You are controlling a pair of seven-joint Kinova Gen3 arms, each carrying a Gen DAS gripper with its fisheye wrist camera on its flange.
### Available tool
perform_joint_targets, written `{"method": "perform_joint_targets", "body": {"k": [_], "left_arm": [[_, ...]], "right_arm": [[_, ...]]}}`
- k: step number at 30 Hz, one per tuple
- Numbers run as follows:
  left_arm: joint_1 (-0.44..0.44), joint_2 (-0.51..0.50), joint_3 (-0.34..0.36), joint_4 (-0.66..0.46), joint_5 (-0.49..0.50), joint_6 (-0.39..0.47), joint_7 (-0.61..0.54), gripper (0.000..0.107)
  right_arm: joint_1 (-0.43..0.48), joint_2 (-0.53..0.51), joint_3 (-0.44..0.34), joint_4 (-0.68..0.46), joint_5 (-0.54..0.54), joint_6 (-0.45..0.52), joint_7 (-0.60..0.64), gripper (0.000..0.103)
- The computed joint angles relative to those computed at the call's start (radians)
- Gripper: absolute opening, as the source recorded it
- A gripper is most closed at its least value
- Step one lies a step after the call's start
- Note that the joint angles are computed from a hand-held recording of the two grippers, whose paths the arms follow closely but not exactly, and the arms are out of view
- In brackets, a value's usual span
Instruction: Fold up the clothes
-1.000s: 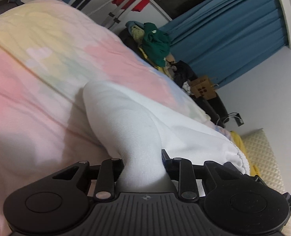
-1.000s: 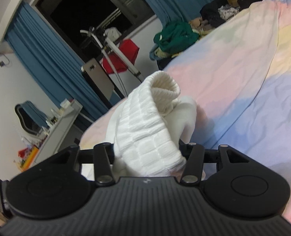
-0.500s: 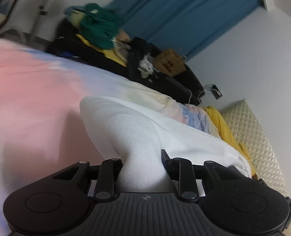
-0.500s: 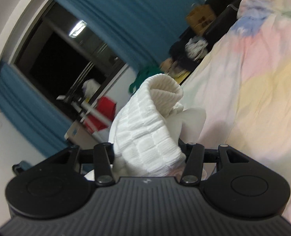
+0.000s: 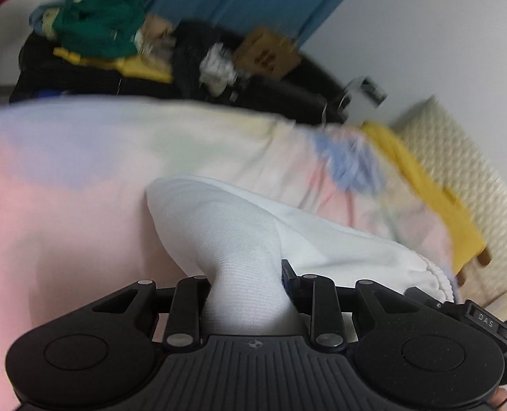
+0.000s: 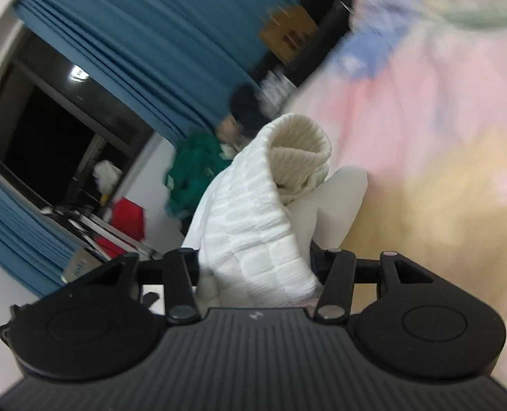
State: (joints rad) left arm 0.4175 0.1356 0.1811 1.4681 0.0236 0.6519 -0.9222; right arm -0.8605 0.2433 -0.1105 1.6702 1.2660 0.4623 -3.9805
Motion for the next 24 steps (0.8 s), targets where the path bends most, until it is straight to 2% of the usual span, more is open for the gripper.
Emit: {"method": "perform_joint_targets", "body": {"k": [4, 6, 8, 11, 13, 15, 17, 19, 24], "left_arm": [[0.002, -0.009, 0.002, 0.094, -0.006, -0.063, -0.037, 0.031], [0.016, -0.019, 0.004, 0.132, -0.040, -0.076, -0.012, 0.033], [0.042, -0.023, 0.005, 0.169, -0.116, -0.090, 0.039, 0.038], [0.131, -0.027, -0.035, 0.191, -0.238, -0.058, 0.132, 0.051], [0.124, -0.041, 0.002, 0.194, -0.298, -0.026, 0.188, 0.056], [0.129, -0.058, 0.016, 0.181, -0.322, 0.018, 0.216, 0.060], [0.138, -0.085, 0.035, 0.152, -0.354, 0.099, 0.248, 0.066], [0.144, -0.118, 0.060, 0.120, -0.382, 0.180, 0.268, 0.069], [0.153, -0.218, 0.171, 0.021, -0.488, 0.349, 0.278, 0.080]], "right_arm": [[0.077, 0.024, -0.101, 0.055, 0.049, -0.005, -0.050, 0.052], [0.131, 0.040, -0.190, 0.062, 0.033, 0.029, -0.028, 0.052], [0.166, 0.056, -0.252, 0.059, -0.039, 0.059, 0.048, 0.053], [0.157, 0.050, -0.264, 0.063, -0.147, 0.079, 0.142, 0.056], [0.192, 0.038, -0.312, 0.045, -0.228, 0.109, 0.190, 0.059], [0.221, 0.034, -0.368, 0.000, -0.310, 0.188, 0.252, 0.063], [0.185, 0.026, -0.350, -0.052, -0.391, 0.270, 0.331, 0.064], [0.096, 0.000, -0.285, -0.093, -0.448, 0.351, 0.413, 0.064], [-0.136, -0.060, -0.148, -0.210, -0.480, 0.554, 0.614, 0.064]]}}
